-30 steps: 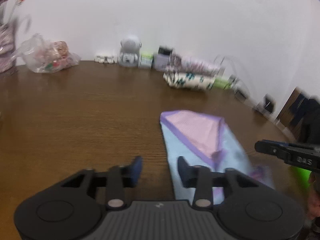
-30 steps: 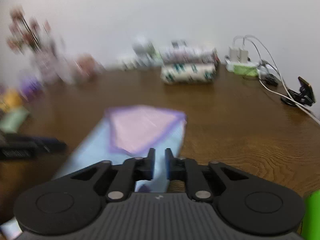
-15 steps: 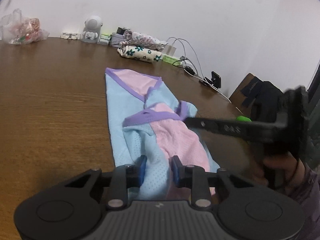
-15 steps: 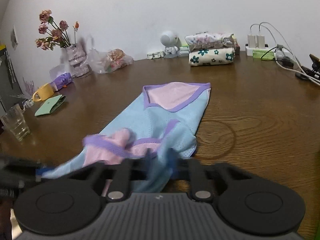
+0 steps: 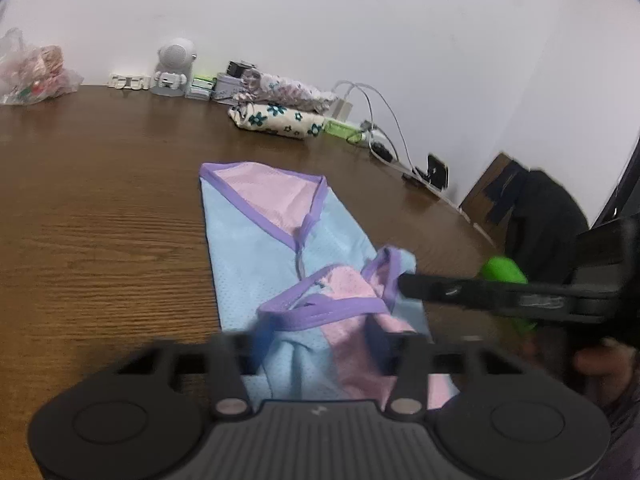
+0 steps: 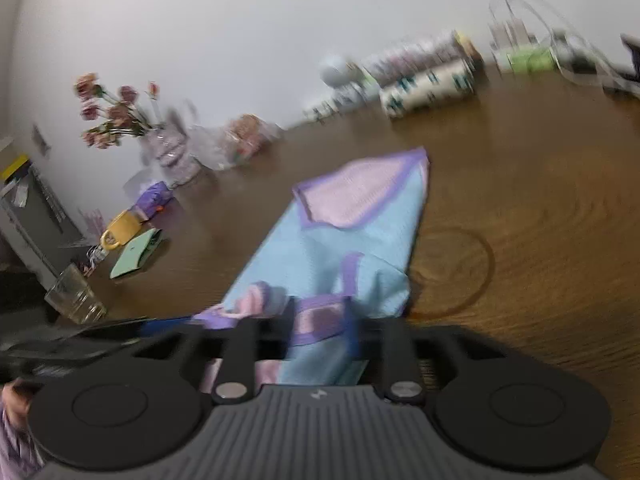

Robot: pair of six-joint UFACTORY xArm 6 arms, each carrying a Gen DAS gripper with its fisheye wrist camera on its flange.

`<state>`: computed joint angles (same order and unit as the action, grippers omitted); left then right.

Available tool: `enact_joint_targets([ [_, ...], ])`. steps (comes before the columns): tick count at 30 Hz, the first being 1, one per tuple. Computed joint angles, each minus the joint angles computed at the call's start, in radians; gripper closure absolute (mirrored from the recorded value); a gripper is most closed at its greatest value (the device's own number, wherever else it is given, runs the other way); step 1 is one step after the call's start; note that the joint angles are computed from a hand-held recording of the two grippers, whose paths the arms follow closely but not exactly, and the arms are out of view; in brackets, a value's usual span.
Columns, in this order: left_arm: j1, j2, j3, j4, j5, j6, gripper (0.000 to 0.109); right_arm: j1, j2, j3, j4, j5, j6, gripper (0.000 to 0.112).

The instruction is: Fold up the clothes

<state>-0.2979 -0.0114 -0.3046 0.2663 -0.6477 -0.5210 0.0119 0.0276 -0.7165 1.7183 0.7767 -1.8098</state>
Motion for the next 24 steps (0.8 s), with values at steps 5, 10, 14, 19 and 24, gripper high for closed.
enact_joint_targets([
  [5, 0.003, 0.049, -0.002, -0.016, -0.115, 0.017, 0.1, 0.062, -0.03, 0.013, 0.257, -0.141, -0.275, 0.056],
  [10, -0.016, 0.028, 0.018, -0.067, -0.132, 0.036, 0.103, 0.121, 0.059, -0.068, 0.27, -0.239, -0.256, 0.101],
  [14, -0.032, 0.001, 0.054, -0.12, -0.207, 0.076, 0.104, 0.045, 0.013, -0.028, 0.093, -0.028, -0.113, 0.104],
  [19, -0.092, 0.026, -0.014, -0.327, -0.062, 0.174, 0.096, 0.067, 0.067, -0.12, 0.018, -0.028, 0.039, 0.102],
  [24, -0.147, 0.04, -0.012, -0.434, -0.056, 0.257, 0.058, 0.146, 0.117, -0.158, 0.021, -0.21, 0.056, 0.07],
])
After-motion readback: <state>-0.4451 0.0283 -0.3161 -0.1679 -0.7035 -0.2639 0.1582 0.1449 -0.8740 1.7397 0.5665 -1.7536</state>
